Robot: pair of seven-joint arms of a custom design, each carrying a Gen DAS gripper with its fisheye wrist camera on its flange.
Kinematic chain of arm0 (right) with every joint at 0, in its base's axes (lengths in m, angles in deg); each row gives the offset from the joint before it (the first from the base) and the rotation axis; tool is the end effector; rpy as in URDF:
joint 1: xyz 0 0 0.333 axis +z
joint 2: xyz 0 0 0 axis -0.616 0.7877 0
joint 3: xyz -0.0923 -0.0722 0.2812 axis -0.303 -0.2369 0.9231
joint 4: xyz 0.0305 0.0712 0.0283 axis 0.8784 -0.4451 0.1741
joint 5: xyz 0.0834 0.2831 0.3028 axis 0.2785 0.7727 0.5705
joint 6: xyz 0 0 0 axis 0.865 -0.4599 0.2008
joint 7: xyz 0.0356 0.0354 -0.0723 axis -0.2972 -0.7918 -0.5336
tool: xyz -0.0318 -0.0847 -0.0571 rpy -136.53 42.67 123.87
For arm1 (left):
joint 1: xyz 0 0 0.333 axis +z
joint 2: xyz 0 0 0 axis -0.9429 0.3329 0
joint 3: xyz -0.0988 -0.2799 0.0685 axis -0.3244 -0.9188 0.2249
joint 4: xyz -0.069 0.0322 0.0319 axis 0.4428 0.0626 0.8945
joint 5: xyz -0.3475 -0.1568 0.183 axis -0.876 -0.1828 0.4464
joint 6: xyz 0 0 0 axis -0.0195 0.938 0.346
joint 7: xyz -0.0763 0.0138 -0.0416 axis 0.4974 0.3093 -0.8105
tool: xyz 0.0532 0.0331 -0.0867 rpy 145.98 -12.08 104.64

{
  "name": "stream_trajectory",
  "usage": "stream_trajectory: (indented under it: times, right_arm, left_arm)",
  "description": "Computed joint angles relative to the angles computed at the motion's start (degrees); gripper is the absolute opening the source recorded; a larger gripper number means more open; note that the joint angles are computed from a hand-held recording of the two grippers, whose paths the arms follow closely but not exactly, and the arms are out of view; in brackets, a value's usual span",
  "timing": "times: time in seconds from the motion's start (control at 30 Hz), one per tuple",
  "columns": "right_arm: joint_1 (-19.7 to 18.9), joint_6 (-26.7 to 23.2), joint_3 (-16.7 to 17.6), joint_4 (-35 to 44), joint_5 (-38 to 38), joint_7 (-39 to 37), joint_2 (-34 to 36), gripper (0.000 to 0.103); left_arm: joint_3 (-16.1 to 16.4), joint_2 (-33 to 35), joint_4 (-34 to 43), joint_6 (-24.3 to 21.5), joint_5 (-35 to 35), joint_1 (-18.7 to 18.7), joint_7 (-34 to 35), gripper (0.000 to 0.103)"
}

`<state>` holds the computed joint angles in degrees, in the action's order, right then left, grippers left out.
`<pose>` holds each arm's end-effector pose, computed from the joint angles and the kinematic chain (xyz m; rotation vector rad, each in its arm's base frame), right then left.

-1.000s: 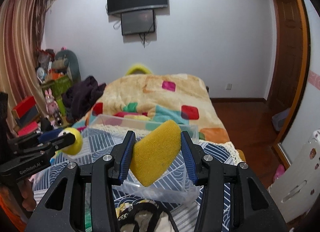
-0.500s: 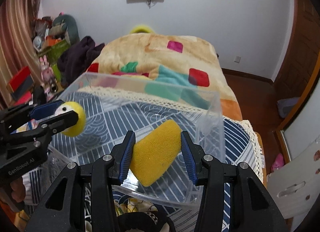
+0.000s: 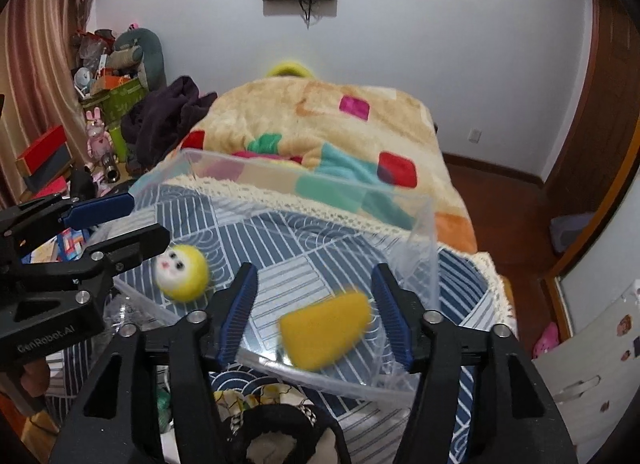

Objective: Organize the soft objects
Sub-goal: 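Carry the plush ball and sponge into the clear box and open both tools, then grasp the silver glittery glove with the left tool while the right grasps the black garment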

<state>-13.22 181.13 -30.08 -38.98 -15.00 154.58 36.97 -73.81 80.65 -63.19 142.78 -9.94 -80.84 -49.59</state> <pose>0.6111 0.2714 0.4116 -1.9836 1.2709 -0.6628 0.5642 -0.2453 0.4434 -1.5603 1.8161 -0.9601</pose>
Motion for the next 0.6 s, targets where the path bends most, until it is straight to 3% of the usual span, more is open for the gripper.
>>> stream_trajectory:
  times: [0.07, 0.13, 0.23, 0.3, 0.37, 0.43, 0.5, 0.6]
  right_arm:
    - [4.3, 2.8, -5.2, -2.0, -4.1, 4.2, -1.5, 0.069]
    - [5.5, 4.5, -6.6, -3.4, -5.3, 5.3, -2.6, 0.072]
    - [12.5, 8.1, -14.4, -6.3, -8.5, 9.0, -4.4, 0.079]
    - [15.7, 10.2, -17.7, -8.4, -7.7, 8.6, -5.6, 0.080]
    - [13.7, 12.1, -15.5, -10.6, -6.8, 7.7, -6.8, 0.080]
    - [16.1, 13.4, -17.4, -12.5, -4.1, 5.6, -7.6, 0.080]
    - [15.9, 14.4, -16.9, -14.0, -2.4, 4.3, -8.1, 0.081]
    - [8.2, 14.8, -9.4, -15.2, -5.9, 7.5, -8.3, 0.083]
  left_arm:
    - [0.4, -1.6, -1.0, 0.6, 4.4, 0.0, -4.3, 0.064]
    - [-0.1, -3.5, -2.1, 0.9, 10.0, 0.8, -9.7, 0.067]
    - [-1.6, -5.6, -3.8, 1.5, 15.9, 2.6, -15.8, 0.073]
    - [-2.5, -7.1, -5.4, 2.2, 18.9, 3.7, -19.3, 0.074]
    - [-3.2, -8.2, -7.0, 2.9, 20.3, 4.7, -21.5, 0.074]
    - [-3.7, -9.1, -8.8, 3.5, 19.8, 5.5, -21.9, 0.074]
    - [-4.1, -9.4, -10.2, 4.0, 18.8, 6.2, -21.8, 0.074]
    - [-4.8, -9.9, -12.3, 4.6, 16.2, 7.0, -20.1, 0.074]
